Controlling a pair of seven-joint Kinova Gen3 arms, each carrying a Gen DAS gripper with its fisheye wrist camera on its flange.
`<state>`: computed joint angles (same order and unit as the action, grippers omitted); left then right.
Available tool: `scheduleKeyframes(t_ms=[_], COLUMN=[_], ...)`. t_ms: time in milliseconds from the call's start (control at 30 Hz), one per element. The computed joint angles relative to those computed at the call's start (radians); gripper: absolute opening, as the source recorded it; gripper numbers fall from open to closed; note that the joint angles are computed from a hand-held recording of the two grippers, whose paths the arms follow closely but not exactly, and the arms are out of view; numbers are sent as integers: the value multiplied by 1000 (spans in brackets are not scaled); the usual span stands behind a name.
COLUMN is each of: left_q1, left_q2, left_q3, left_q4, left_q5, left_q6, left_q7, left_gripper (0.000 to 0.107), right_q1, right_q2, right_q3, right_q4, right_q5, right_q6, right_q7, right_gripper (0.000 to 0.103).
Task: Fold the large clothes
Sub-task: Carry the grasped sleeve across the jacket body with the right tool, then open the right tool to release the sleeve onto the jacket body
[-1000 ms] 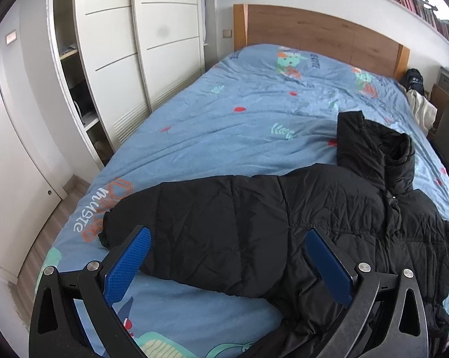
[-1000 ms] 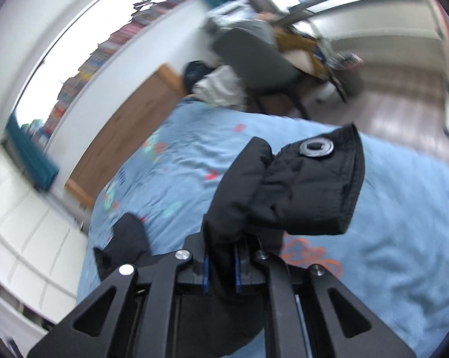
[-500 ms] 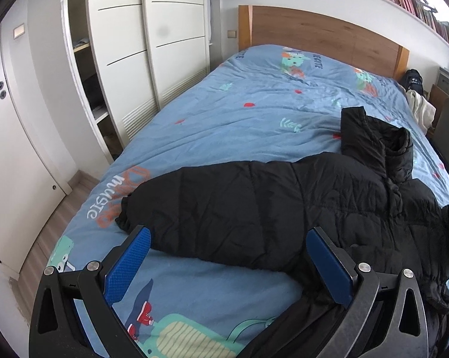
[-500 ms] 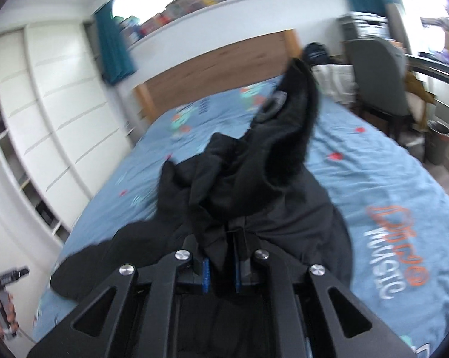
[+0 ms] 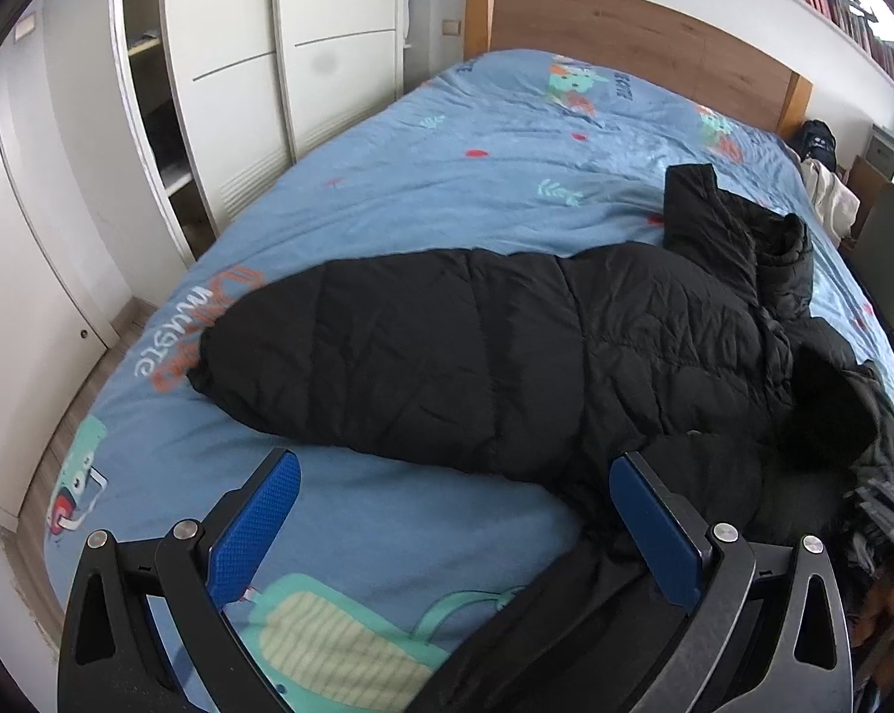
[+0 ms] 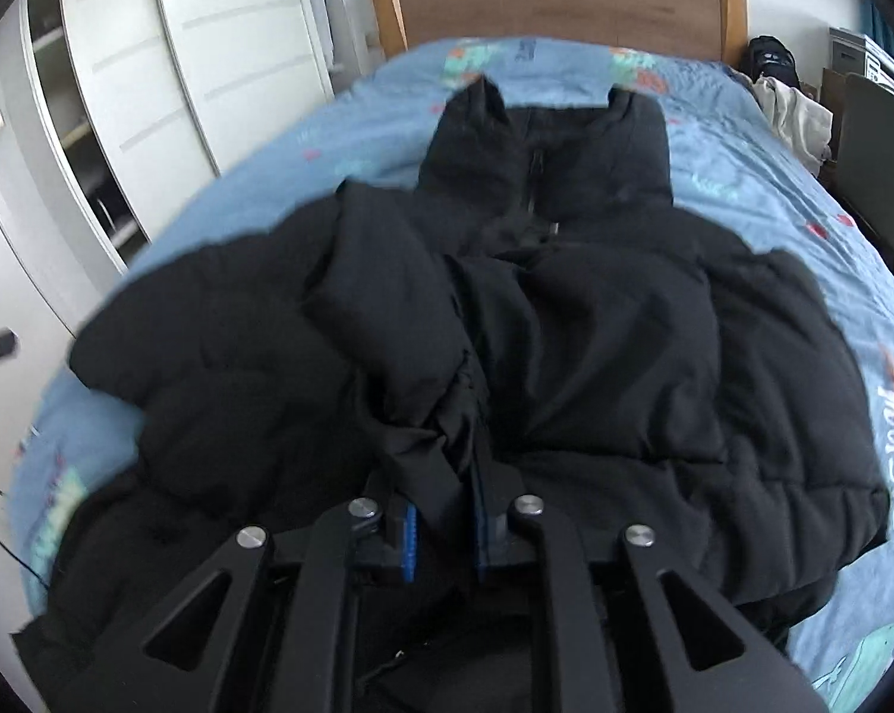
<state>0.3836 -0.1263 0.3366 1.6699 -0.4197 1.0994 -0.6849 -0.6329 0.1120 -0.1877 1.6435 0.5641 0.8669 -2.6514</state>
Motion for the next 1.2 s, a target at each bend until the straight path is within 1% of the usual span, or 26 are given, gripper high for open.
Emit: scheduleKeyframes(t_ms=[67, 100, 133, 200, 267, 333, 367, 400, 433, 500, 567, 633, 700, 767, 800, 867, 1000, 1100, 1167, 1200], left_q1=[7, 13, 20, 36, 55, 75, 88, 102, 119, 162, 214, 262, 304, 345, 364, 401, 452, 480, 494, 498], left_q2=[10, 14, 21, 31, 45, 56, 65, 80, 101, 147, 211, 265, 321, 382, 405, 478, 609, 699, 742, 751], left_q3=[13, 16, 21, 23, 30, 31, 34, 38, 41, 42, 45, 40, 31, 23, 16, 5, -24, -56, -83, -99], left_q4=[-6, -9, -14, -24, -40, -56, -68, -84, -106, -152, -217, -268, -323, -381, -399, -475, -615, -698, -720, -706], left_q5=[-10, -15, -19, -19, -26, -30, -33, -39, -45, -66, -99, -118, -125, -125, -126, -121, -95, -71, -53, -46], left_q6=[5, 8, 10, 13, 23, 31, 36, 44, 57, 87, 138, 148, 138, 111, 94, 70, 44, 69, 91, 80], left_q7=[13, 17, 22, 30, 45, 51, 54, 56, 58, 72, 85, 94, 94, 95, 96, 88, 51, 17, 8, 7], left_gripper=[102, 102, 102, 102, 102, 102, 102, 102, 102, 102, 102, 102, 102, 102, 102, 102, 102, 102, 102, 103], right_q1=[-3, 1, 12, 17, -15, -8, -20, -14, -25, -17, 9, 45, 95, 147, 178, 229, 317, 359, 375, 374], right_q2=[22, 23, 20, 19, 20, 8, 0, -22, -42, -85, -134, -182, -214, -240, -251, -255, -238, -213, -181, -170], right_q3=[-2, 1, 4, -1, 1, -14, -13, -23, -22, -32, -44, -58, -58, -55, -47, -38, -7, 36, 48, 57], right_q4=[-8, 1, 7, 10, 17, 18, 24, 35, 40, 49, 62, 74, 83, 96, 102, 105, 121, 150, 166, 183], right_q5=[-13, -26, -48, -73, -50, -62, -62, -66, -53, -38, -28, -3, 14, 27, 34, 44, 28, -50, -99, -109], right_q6=[11, 1, -12, -32, -31, -31, -39, -51, -47, -34, -14, 29, 65, 88, 96, 95, 24, -79, -116, -140], right_q7=[7, 19, 45, 79, 70, 87, 79, 85, 77, 65, 54, 36, 35, 26, 23, 26, 47, 108, 149, 156], right_gripper=[17, 23, 40, 63, 64, 64, 64, 64, 64, 64, 64, 64, 64, 64, 64, 64, 64, 64, 64, 64])
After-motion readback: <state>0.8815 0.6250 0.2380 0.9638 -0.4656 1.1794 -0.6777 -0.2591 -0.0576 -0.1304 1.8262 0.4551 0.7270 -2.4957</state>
